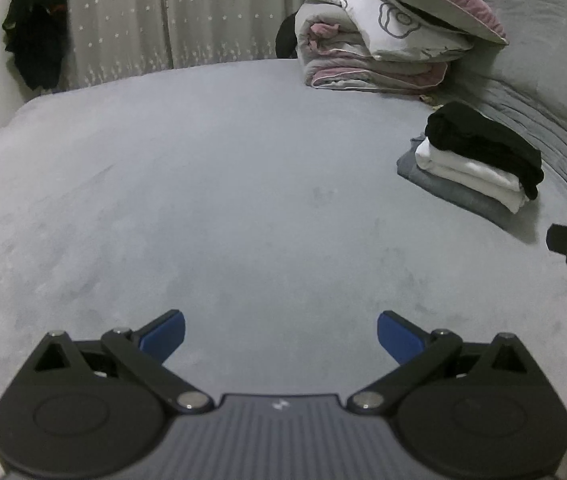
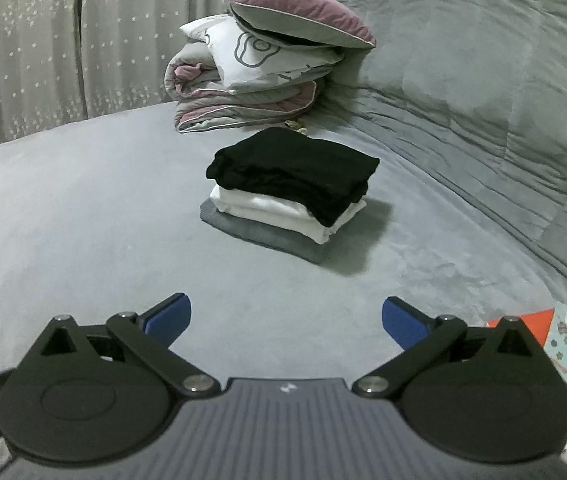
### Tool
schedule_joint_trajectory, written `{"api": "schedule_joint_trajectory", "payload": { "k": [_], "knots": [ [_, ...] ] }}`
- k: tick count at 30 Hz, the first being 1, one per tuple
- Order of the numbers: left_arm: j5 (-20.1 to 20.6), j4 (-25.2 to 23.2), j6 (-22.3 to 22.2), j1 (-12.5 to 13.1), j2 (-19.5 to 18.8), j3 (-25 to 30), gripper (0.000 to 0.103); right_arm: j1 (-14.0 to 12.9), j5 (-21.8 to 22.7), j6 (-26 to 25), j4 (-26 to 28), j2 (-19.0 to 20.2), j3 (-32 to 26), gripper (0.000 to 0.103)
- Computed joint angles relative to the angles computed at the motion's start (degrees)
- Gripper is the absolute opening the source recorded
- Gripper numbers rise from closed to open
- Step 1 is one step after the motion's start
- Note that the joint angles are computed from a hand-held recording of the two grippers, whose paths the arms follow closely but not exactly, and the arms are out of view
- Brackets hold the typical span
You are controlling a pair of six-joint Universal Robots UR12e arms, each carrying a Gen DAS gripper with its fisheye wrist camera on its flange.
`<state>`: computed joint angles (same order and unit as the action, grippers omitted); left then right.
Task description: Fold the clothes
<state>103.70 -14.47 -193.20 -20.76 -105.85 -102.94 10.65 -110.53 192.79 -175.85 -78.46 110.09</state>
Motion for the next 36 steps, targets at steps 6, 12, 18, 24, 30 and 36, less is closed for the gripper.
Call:
{"api": "schedule_joint_trajectory", "payload": {
  "k": [6,12,18,24,30,36],
  "knots": [
    [-0.1,0.1,-0.9,0.1,0.2,-0.5,0.102,0.4,0.8,0.3,-0.3,0.1,-0.4,0.103],
    [-0.2,0.2,-1.1,0.4,0.3,-0.7,0.102,0.4,0.5,0.8,-0.2,-0.1,-0.4,0.103],
    [-0.7,0.3,-1.6,0.7,0.2,-0.5,0.102,0.1,0.7,1.0,0.1,-0.3,-0.2,0.103],
    [-1.0,0.4,-1.5,0.8,0.2,-0.7,0.102,-0.2,0.5,1.0,-0.1,-0.4,0.2,0.103],
    [-1.1,0.1,-1.4,0.9,0.3,-0.7,0.102,-0.2,0.8,0.8,0.2,-0.5,0.3,0.103],
    [-1.3,0.0,-1.4,0.9,0.4,-0.7,0.102,0.0,0.6,0.1,0.2,-0.6,0.6,0.103]
  ]
}}
